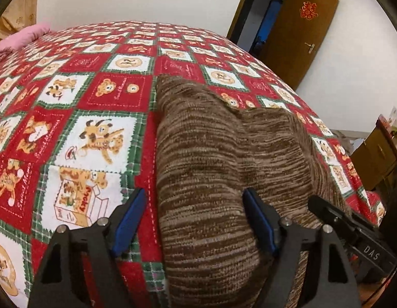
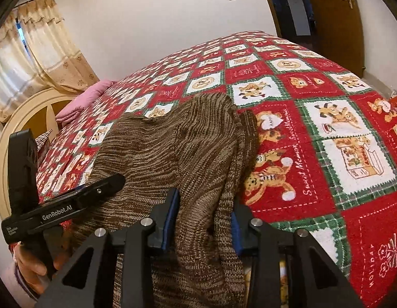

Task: Fold small clothes
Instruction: 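Grasp the folded brown sweater edge with the left gripper while the right gripper grasps beside it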

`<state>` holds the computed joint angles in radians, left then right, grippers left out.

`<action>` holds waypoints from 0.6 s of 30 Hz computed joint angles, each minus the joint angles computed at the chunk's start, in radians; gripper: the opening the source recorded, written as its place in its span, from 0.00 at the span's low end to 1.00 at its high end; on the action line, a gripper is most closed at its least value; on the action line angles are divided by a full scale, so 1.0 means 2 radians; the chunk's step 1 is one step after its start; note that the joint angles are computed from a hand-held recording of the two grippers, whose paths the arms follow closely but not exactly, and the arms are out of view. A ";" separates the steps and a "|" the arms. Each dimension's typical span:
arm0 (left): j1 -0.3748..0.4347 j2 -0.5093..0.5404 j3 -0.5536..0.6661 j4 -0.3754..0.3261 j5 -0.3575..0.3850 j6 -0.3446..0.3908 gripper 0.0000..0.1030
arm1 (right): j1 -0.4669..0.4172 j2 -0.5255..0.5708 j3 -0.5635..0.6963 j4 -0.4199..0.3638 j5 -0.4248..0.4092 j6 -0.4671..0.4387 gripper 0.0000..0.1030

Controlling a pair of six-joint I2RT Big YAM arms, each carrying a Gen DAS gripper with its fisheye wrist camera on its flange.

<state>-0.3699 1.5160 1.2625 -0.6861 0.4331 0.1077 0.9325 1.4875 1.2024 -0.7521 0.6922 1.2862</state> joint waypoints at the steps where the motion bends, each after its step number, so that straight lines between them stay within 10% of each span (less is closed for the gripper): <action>1: -0.001 -0.001 0.000 0.000 -0.002 0.001 0.77 | -0.001 -0.003 -0.006 0.008 -0.002 0.001 0.36; 8: -0.003 0.003 0.003 0.000 -0.009 0.010 0.75 | -0.009 -0.016 -0.030 0.053 -0.020 0.004 0.41; 18: -0.012 -0.007 -0.006 0.012 -0.019 0.028 0.50 | -0.004 0.028 0.037 -0.041 -0.005 -0.009 0.35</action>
